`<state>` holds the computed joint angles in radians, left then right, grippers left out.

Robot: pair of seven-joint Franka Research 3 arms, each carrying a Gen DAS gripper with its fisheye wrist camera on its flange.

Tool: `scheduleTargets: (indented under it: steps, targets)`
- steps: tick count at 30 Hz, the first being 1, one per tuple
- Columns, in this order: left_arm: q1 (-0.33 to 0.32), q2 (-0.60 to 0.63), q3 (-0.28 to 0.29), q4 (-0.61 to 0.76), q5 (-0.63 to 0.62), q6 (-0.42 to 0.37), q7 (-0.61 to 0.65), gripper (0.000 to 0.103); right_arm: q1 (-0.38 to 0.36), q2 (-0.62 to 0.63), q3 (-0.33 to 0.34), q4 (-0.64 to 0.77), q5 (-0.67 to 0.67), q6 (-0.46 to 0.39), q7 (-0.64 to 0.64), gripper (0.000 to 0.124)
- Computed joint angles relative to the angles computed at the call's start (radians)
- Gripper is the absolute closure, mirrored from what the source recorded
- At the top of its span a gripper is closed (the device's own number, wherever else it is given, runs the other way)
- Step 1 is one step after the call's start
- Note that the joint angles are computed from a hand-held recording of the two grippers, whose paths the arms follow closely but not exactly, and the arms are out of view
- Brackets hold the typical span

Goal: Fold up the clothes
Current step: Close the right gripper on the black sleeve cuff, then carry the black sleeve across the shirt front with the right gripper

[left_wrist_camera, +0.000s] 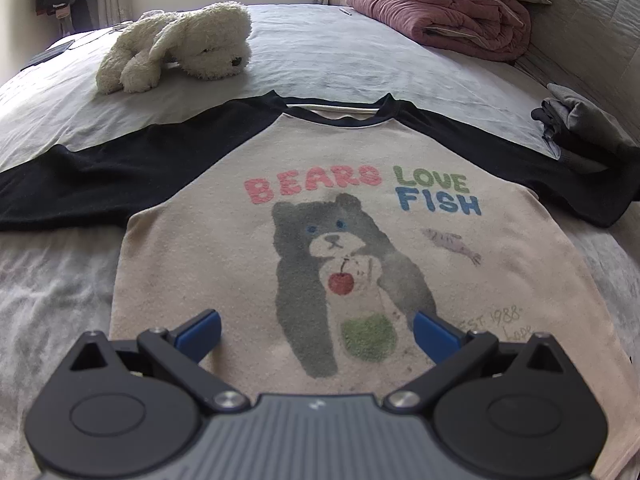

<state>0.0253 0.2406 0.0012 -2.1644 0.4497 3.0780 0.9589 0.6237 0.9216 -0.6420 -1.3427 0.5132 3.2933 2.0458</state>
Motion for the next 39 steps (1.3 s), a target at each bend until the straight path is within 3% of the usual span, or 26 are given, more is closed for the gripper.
scheduleTargets:
  steps: [7,12,15,17,27,32,39]
  targets:
    - [0.063,-0.007,-0.068,-0.006,-0.096,-0.009,0.075,0.0,-0.062,-0.089,0.189,-0.009,-0.033,0.083,-0.133,0.114]
    - [0.041,-0.013,-0.026,-0.003,-0.095,-0.003,0.043,0.0,-0.135,-0.131,0.351,0.009,-0.062,0.109,-0.218,0.114]
    - [0.086,-0.013,-0.069,-0.001,-0.155,-0.01,0.08,0.001,-0.154,-0.126,0.413,0.041,-0.081,0.108,-0.273,0.114]
    - [0.109,-0.014,-0.09,0.0,-0.192,-0.013,0.113,0.001,-0.16,-0.114,0.449,0.074,-0.095,0.099,-0.312,0.114]
    - [0.149,-0.034,-0.084,-0.009,-0.283,-0.02,0.129,0.001,-0.206,-0.044,0.667,0.2,-0.18,0.043,-0.468,0.114]
    - [0.198,-0.037,-0.129,-0.012,-0.382,-0.018,0.181,0.001,-0.226,-0.002,0.767,0.244,-0.223,-0.004,-0.523,0.114]
    - [0.171,-0.048,-0.099,-0.022,-0.372,-0.01,0.172,0.001,-0.276,0.01,0.906,0.191,-0.254,-0.105,-0.635,0.114]
